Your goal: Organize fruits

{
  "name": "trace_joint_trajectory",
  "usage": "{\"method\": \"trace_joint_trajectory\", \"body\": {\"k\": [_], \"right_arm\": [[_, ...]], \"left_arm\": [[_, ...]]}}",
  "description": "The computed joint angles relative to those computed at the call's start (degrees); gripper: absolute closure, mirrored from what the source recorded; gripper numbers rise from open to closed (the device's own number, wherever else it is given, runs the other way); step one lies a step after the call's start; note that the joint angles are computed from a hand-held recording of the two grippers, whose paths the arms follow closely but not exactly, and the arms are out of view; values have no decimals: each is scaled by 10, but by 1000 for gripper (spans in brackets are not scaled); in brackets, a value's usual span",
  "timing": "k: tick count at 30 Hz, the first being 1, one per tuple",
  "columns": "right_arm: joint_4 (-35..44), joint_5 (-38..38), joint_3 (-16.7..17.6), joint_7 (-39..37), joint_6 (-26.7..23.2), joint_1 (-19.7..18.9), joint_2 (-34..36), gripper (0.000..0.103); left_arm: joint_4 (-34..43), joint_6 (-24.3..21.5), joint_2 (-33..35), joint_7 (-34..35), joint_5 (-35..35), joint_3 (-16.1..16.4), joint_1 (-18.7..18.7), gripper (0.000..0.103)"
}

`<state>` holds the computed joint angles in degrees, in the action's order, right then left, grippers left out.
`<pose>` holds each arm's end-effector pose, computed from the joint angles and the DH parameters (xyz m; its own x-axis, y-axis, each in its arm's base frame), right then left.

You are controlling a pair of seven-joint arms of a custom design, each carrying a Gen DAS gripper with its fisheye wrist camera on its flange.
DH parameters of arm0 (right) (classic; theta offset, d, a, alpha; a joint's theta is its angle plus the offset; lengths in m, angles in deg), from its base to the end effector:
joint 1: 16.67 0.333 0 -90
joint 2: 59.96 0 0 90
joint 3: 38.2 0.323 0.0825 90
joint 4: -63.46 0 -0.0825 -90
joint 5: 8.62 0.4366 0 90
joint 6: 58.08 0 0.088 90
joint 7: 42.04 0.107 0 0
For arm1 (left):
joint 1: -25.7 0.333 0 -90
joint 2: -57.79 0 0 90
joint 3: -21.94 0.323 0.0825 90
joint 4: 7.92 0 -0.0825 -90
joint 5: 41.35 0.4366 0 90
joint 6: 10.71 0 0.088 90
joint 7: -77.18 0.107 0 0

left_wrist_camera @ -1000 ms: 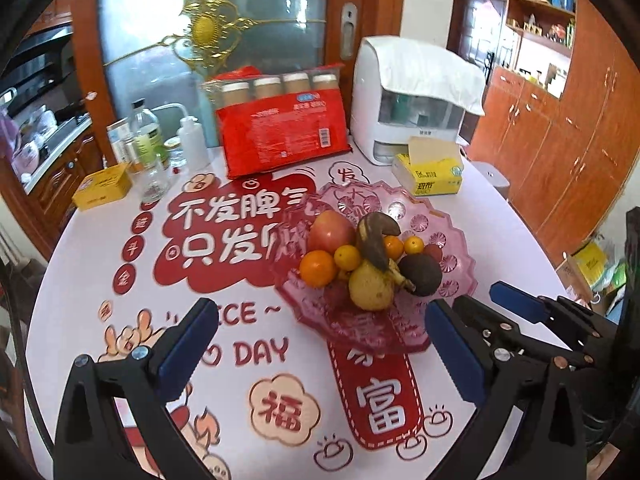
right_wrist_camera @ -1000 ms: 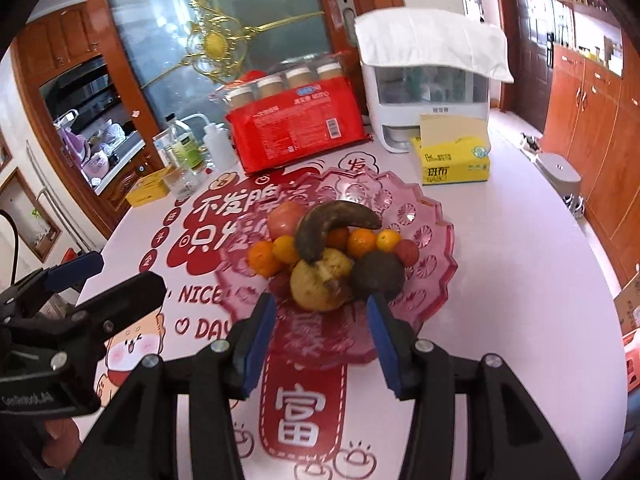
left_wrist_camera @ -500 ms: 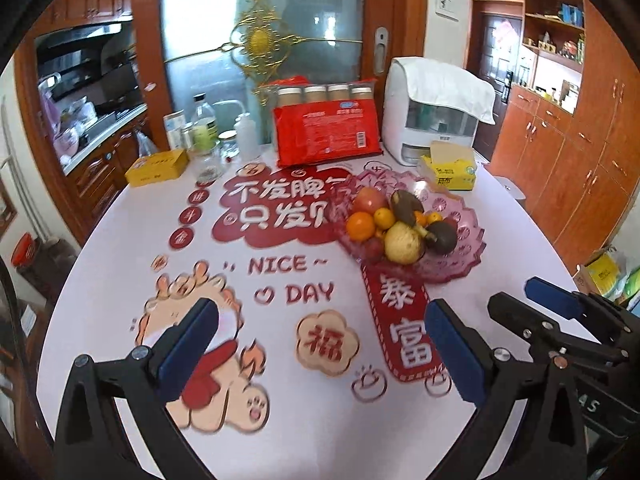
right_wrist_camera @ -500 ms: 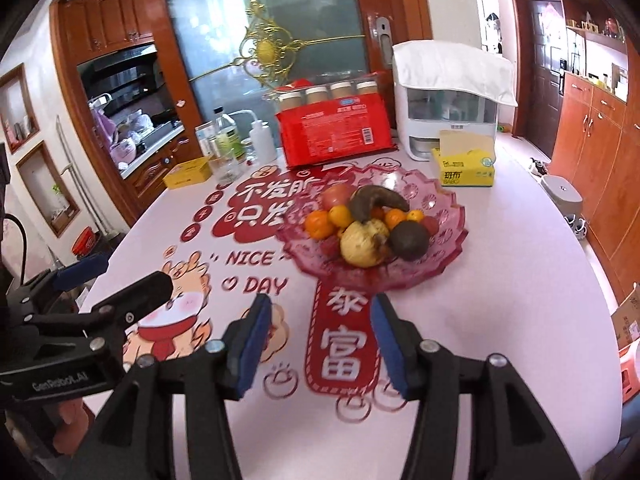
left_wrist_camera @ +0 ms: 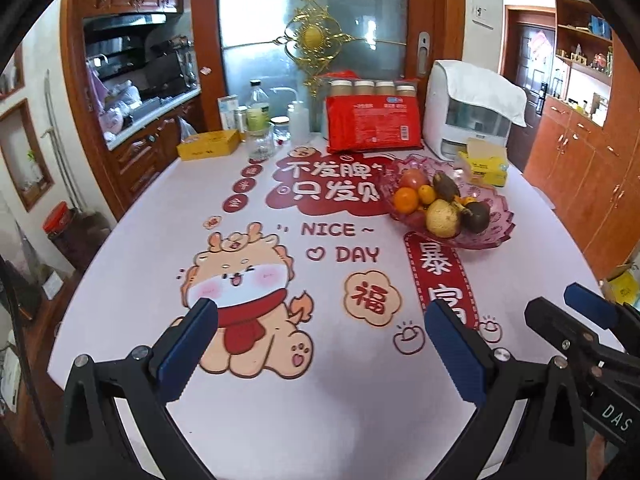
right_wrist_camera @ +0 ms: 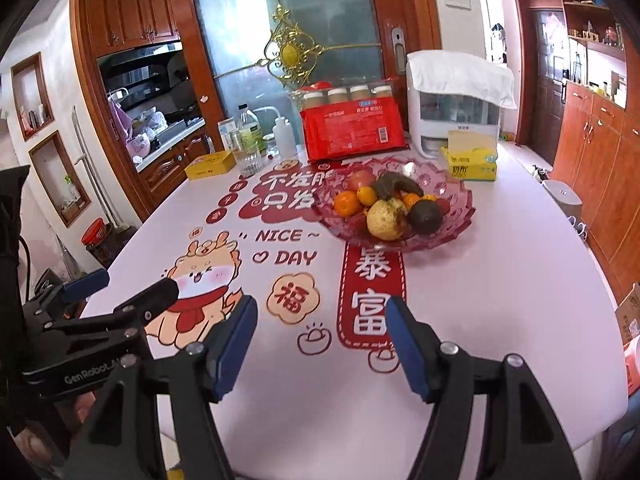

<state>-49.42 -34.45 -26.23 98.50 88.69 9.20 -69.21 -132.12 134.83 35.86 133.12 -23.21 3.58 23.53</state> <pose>0.4739 0.3865 0.6205 0.1428 -0.9758 -0.1659 -0.6904 0.0219 -0.7231 0.4996 -0.2149 0.6210 0.0210 -0.9998 -0.0070 -0.6871 -0.0094 -0.7265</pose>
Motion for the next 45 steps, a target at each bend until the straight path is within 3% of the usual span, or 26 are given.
{"method": "trace_joint_trajectory", "body": {"k": [9, 17, 45], "right_arm": [[-13, 10, 1, 23, 0, -2, -8, 36], [-9, -20, 7, 44, -9, -5, -9, 36], [9, -6, -2, 35, -16, 3, 12, 36]], "left_arm": [[-11, -1, -15, -19, 29, -13, 11, 0], [-4, -12, -5, -6, 18, -7, 0, 0], [10, -31, 16, 21, -12, 11, -14, 1]]}}
